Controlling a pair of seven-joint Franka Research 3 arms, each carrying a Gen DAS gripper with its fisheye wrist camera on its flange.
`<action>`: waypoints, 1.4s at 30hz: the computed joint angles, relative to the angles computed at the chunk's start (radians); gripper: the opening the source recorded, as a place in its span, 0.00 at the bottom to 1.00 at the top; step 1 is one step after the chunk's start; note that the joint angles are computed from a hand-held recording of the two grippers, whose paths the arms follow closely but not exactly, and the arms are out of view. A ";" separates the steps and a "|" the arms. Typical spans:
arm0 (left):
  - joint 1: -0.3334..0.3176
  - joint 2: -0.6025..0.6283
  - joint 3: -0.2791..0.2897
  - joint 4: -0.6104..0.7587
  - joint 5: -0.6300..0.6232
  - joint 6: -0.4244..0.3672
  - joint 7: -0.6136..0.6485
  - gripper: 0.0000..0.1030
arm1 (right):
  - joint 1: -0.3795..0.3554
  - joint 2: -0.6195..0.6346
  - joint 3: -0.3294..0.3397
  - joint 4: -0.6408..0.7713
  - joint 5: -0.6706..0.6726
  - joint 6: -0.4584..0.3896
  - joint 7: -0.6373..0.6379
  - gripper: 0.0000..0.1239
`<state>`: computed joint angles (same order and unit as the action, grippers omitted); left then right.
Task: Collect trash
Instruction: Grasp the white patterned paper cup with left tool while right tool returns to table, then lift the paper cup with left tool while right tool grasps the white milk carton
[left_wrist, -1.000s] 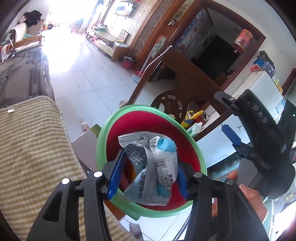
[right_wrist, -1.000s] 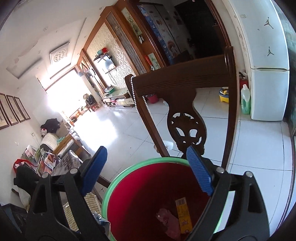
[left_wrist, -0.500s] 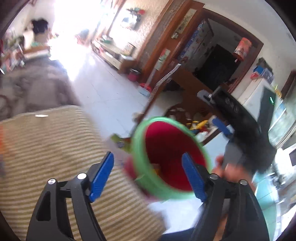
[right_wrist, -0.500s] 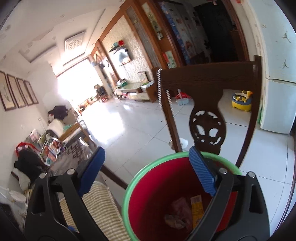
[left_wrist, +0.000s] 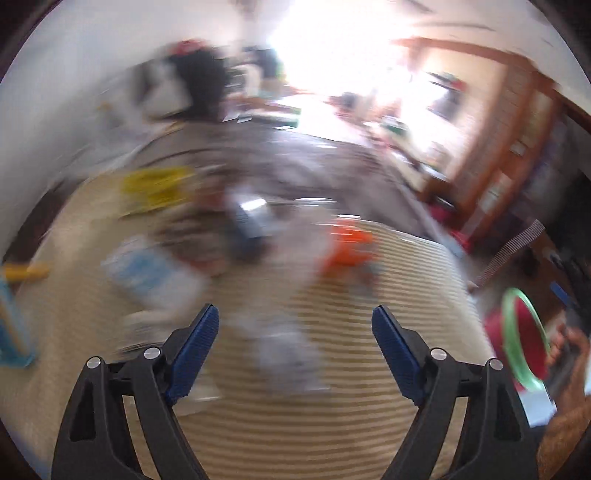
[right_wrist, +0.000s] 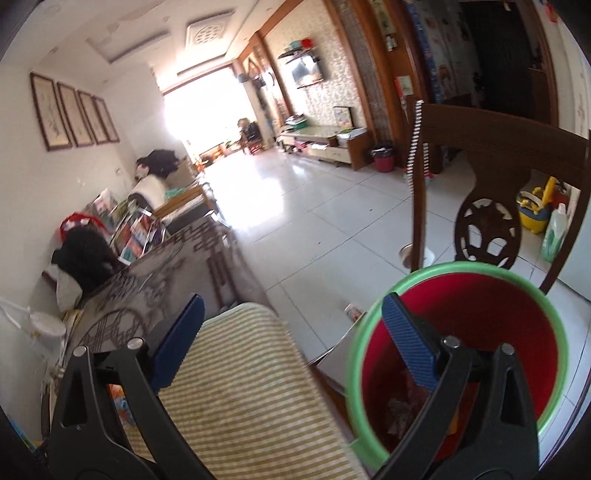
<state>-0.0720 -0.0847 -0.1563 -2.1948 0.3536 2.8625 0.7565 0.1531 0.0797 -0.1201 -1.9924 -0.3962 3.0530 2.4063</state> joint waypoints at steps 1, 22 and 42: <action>0.014 -0.018 0.012 -0.029 -0.009 0.001 -0.032 0.79 | -0.004 0.008 0.023 0.008 0.047 -0.008 -0.050 0.77; 0.048 0.061 0.046 -0.103 -0.480 0.021 0.185 0.48 | 0.176 0.150 0.082 0.183 0.231 -0.160 -0.496 0.79; 0.135 -0.155 0.105 -0.321 -0.118 0.322 -0.289 0.48 | 0.330 0.377 0.254 0.529 0.416 -0.423 -1.016 0.79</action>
<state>0.0629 -0.2397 -0.0515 -2.5154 0.2355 3.1847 0.4671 0.4827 0.4567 0.1338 -1.4633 0.0200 2.6303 1.3902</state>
